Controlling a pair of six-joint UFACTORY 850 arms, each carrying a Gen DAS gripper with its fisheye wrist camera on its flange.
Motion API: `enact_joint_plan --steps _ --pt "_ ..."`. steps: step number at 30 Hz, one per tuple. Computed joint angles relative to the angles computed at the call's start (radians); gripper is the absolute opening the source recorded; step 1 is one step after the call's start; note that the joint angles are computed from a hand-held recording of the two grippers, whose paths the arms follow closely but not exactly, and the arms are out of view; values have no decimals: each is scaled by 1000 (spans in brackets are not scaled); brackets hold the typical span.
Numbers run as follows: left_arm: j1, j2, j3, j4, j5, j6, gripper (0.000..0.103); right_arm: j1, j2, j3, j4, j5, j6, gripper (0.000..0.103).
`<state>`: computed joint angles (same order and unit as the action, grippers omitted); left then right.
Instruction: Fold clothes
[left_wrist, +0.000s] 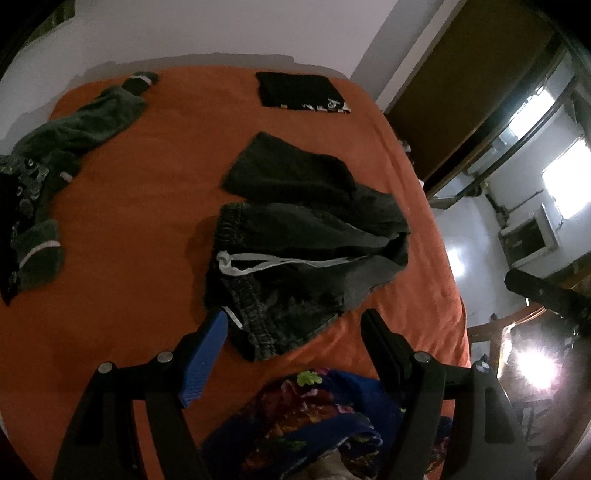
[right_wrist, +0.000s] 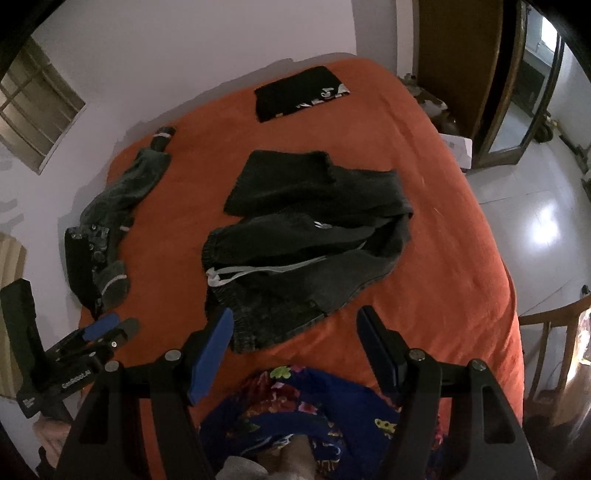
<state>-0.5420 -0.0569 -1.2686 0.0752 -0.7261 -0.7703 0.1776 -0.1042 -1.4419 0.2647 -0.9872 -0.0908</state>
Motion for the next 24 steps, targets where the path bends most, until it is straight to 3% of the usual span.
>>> enact_joint_plan --steps 7,10,13,18,21,24 --pt "104 -65 9 -158 39 185 76 18 -134 -86 -91 59 -6 69" --pt "157 -136 -34 -172 -5 271 76 24 -244 -175 -129 47 -27 69" --pt "198 -206 -78 -139 15 324 76 40 -357 -276 -179 61 -43 69" --pt "298 -372 -165 -336 58 550 76 61 -574 -465 -141 108 -149 69" --pt "345 -454 -192 -463 41 634 76 51 -639 -500 -45 159 -227 69" --pt "366 -566 -287 -505 -34 679 76 38 -686 -526 -8 148 -206 69"
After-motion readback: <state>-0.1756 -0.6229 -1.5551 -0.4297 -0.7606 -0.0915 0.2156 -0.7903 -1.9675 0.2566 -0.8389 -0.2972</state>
